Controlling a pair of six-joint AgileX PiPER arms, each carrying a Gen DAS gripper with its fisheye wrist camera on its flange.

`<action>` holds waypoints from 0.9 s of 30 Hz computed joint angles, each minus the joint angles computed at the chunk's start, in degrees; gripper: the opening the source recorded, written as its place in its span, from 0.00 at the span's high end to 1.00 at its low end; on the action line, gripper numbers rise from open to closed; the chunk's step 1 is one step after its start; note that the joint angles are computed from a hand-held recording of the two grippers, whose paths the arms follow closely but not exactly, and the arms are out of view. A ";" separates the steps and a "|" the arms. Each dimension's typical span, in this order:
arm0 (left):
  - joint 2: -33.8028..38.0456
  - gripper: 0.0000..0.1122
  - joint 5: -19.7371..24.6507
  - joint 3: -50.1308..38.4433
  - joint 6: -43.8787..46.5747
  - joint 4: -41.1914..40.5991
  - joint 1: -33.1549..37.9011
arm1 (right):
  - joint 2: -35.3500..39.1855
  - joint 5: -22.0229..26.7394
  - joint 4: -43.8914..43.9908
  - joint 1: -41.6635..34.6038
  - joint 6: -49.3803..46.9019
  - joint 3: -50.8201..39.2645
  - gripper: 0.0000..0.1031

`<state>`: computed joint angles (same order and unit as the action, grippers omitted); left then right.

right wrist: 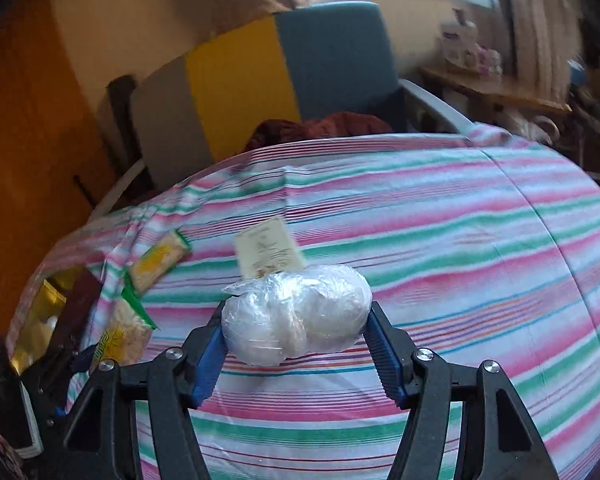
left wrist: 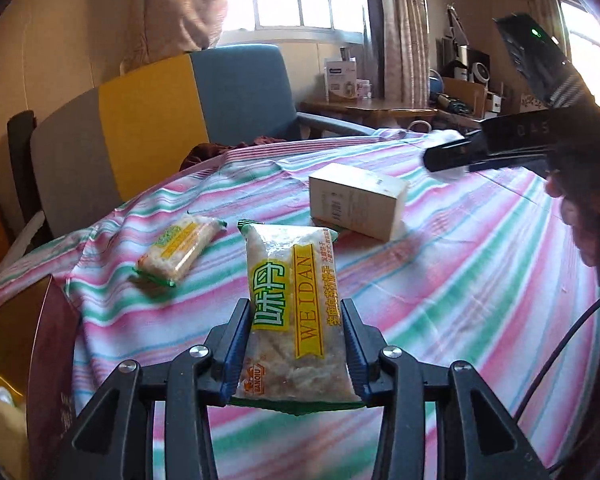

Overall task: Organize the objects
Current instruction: 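Carry the WEIDAN packet over the gold tray with the left tool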

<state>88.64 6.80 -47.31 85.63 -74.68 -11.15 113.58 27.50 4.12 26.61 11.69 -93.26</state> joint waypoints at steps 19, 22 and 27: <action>-14.52 0.62 19.09 4.77 -8.83 7.98 19.08 | 5.48 5.45 -4.60 5.34 -5.55 -4.04 0.37; -13.74 0.62 25.21 1.86 -12.72 11.37 26.30 | 6.03 6.09 -4.35 5.30 -5.23 -4.65 0.37; -9.90 0.62 33.48 -3.75 -16.26 14.09 38.43 | 6.28 6.15 -4.82 5.70 -4.76 -4.70 0.37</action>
